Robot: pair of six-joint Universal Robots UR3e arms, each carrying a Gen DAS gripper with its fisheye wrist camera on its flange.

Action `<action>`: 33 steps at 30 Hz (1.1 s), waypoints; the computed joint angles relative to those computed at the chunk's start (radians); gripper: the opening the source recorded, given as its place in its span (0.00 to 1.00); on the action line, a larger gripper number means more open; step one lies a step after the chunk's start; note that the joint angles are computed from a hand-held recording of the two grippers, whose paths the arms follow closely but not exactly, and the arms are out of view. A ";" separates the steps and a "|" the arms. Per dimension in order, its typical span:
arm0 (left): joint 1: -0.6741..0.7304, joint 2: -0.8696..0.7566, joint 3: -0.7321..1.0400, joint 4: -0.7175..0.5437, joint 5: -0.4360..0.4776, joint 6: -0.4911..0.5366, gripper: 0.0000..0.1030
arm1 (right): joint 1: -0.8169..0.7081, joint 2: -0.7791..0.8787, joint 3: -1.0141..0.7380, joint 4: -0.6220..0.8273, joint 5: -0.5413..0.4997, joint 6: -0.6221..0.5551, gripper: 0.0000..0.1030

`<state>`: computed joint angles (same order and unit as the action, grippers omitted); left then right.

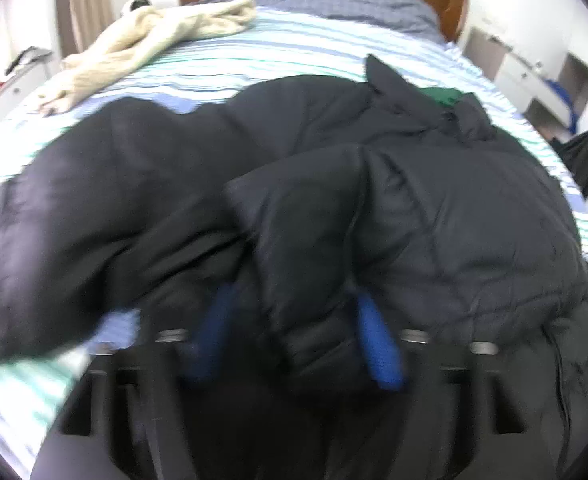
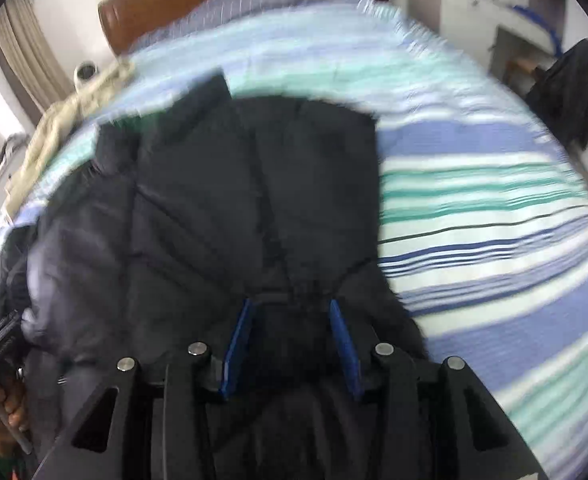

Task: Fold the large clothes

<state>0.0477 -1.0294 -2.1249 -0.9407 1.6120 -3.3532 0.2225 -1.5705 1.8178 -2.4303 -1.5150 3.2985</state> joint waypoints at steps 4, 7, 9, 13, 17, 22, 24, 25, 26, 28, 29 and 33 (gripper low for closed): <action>0.038 0.244 0.019 -0.236 -0.058 0.003 0.88 | 0.020 -0.310 0.170 0.035 -0.003 -0.016 0.85; -0.003 0.385 0.076 -0.427 -0.056 0.000 0.90 | 0.067 -0.540 0.261 0.153 -0.037 0.004 0.85; -0.106 0.400 0.103 -0.465 0.015 -0.067 0.92 | 0.165 -0.609 0.290 0.185 -0.124 0.054 0.85; -0.347 0.401 0.134 -0.522 0.163 -0.291 0.93 | 0.436 -0.591 0.305 0.183 -0.349 0.207 0.85; -0.634 0.357 0.149 -0.562 0.316 -0.585 0.93 | 0.624 -0.524 0.270 0.174 -0.434 0.321 0.85; -0.899 0.282 0.183 -0.642 0.444 -0.860 0.93 | 0.793 -0.376 0.194 0.117 -0.453 0.367 0.85; -0.973 0.252 0.209 -0.699 0.482 -0.937 0.93 | 0.841 -0.329 0.168 0.103 -0.457 0.383 0.85; -1.000 0.241 0.221 -0.727 0.500 -0.969 0.93 | 0.866 -0.295 0.150 0.089 -0.454 0.378 0.85; -1.027 0.232 0.235 -0.763 0.520 -1.004 0.93 | 0.891 -0.272 0.137 0.082 -0.462 0.385 0.85; -1.055 0.238 0.245 -0.804 0.533 -1.044 0.93 | 0.927 -0.235 0.117 0.074 -0.471 0.390 0.85; -1.051 0.253 0.246 -0.820 0.531 -1.049 0.93 | 0.942 -0.218 0.108 0.072 -0.472 0.391 0.85; -1.034 0.303 0.237 -0.865 0.531 -1.064 0.93 | 0.981 -0.181 0.082 0.077 -0.485 0.394 0.85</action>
<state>-0.9859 -0.7264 -1.8879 -1.8055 2.1428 -4.4168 1.2036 -1.7511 1.8999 -2.3531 -2.0001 3.6926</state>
